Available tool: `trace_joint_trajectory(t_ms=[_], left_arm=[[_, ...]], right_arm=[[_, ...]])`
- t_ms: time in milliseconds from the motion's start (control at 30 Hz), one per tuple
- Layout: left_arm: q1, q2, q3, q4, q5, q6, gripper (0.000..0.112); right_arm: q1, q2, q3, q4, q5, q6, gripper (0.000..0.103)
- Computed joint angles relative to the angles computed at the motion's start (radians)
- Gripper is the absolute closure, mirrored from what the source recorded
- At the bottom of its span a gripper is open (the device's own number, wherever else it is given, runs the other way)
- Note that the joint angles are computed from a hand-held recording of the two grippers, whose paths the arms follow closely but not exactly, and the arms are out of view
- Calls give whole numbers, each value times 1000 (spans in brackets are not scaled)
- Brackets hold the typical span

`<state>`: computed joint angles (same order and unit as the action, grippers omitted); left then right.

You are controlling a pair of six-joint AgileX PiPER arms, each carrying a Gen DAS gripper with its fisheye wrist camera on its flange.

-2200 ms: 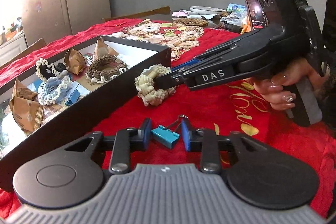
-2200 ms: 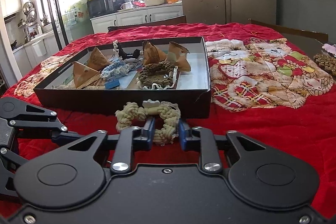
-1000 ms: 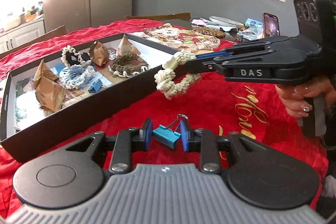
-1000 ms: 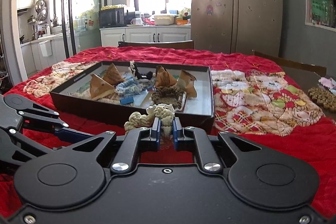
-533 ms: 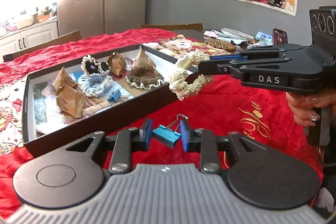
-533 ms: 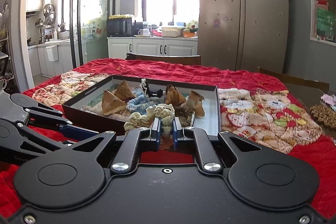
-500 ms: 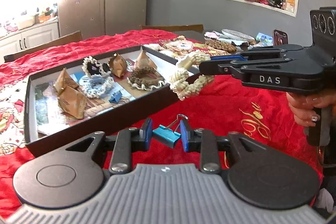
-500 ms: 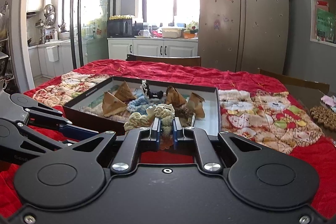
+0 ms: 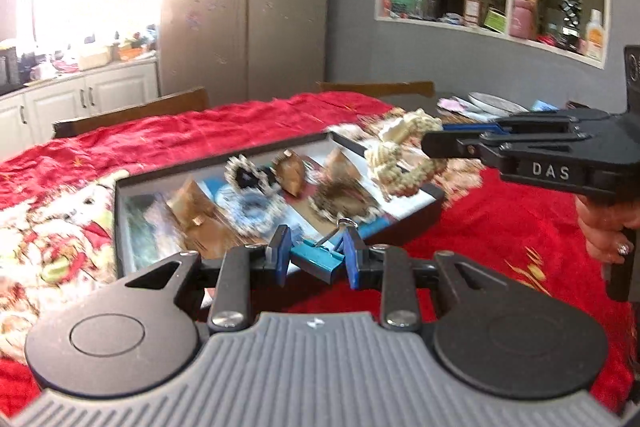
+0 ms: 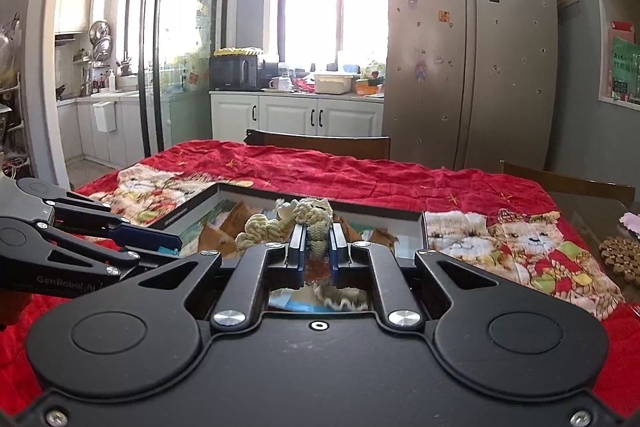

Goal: Organize objects
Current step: 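Lift the teal clip with the left tool toward the box while the right tool carries the scrunchie, then lower the teal clip into the box with the left tool while the right tool lowers the scrunchie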

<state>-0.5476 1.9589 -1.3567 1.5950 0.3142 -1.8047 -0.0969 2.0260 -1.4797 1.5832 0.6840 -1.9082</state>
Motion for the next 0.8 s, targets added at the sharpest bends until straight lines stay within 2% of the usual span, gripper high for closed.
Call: trace_joint_trajectory(t_ms=[167, 333, 533, 800], left_arm=[[5, 77, -144, -176, 95, 205, 81], [29, 174, -307, -328, 130, 361, 80], [51, 291, -482, -488, 176, 536, 80], [71, 388, -609, -606, 199, 671, 80]], right_arm=[[50, 66, -129, -49, -82, 92, 92], [91, 153, -275, -156, -146, 249, 92], [118, 272, -432, -299, -179, 445, 92], [130, 422, -637, -507, -153, 700, 92]])
